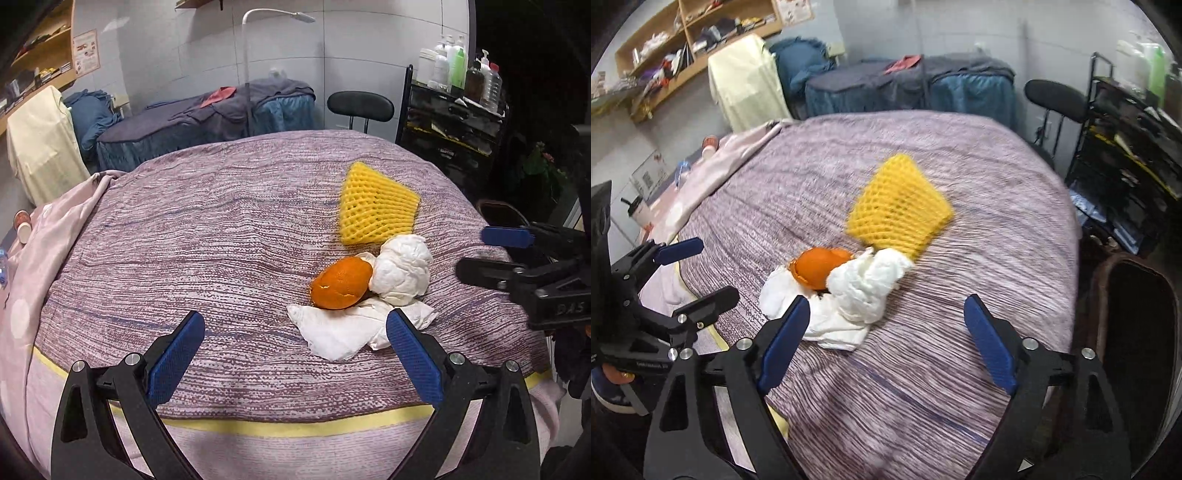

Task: Collect trash
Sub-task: 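Grasp the white tissue with the right gripper while the left grasps the orange peel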

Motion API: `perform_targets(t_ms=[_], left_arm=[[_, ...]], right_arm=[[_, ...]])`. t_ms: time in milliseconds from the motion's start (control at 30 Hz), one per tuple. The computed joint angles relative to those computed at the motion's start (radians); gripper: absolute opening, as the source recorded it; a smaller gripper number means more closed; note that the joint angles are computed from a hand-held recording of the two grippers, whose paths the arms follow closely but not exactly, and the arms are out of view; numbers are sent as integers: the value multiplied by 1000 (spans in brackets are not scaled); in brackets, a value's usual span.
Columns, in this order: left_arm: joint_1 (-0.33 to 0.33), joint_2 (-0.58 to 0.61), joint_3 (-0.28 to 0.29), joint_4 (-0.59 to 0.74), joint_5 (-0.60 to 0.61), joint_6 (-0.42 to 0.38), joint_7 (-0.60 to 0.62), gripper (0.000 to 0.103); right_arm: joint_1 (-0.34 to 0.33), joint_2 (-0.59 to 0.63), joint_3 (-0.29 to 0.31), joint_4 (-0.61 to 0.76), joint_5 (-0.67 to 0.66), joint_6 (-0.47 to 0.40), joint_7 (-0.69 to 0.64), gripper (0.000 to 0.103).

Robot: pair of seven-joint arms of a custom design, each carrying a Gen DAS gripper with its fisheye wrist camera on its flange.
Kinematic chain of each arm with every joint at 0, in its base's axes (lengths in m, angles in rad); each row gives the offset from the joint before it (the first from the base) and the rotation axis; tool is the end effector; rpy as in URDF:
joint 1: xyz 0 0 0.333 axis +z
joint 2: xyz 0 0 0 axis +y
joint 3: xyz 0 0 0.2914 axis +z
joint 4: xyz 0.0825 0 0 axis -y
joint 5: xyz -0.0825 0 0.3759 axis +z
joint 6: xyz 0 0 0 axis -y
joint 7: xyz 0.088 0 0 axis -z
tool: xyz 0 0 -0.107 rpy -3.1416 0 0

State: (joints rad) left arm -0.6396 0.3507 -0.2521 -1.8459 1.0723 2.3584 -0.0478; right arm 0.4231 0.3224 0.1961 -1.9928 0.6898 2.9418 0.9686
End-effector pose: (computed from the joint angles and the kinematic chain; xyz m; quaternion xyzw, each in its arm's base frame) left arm 0.4180 -0.4829 0.3446 -0.6671 0.6500 -0.2362 0.2768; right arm 0.5381 0.3242 0.3443 -0.8204 0.4569 -0.0618 0.3381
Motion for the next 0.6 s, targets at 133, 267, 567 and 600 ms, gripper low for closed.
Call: perform_targets(t_ms=[133,267,567,600], left_arm=[[28,19,1,5,-33,55,68,97],[49,33,7,9,-66,110,128,97],[68,143,10,136,-202,130,378,92],[72,160,8,156,-225,138,410,92]], right_arm=[[92,83,-101,115,-209,-113,168,75],[109,164,-128,227,-320,-213,247,46],[-24,84,10,117,-93,-117,63,20],[-34,67,19,96,-60,-105,41,20]])
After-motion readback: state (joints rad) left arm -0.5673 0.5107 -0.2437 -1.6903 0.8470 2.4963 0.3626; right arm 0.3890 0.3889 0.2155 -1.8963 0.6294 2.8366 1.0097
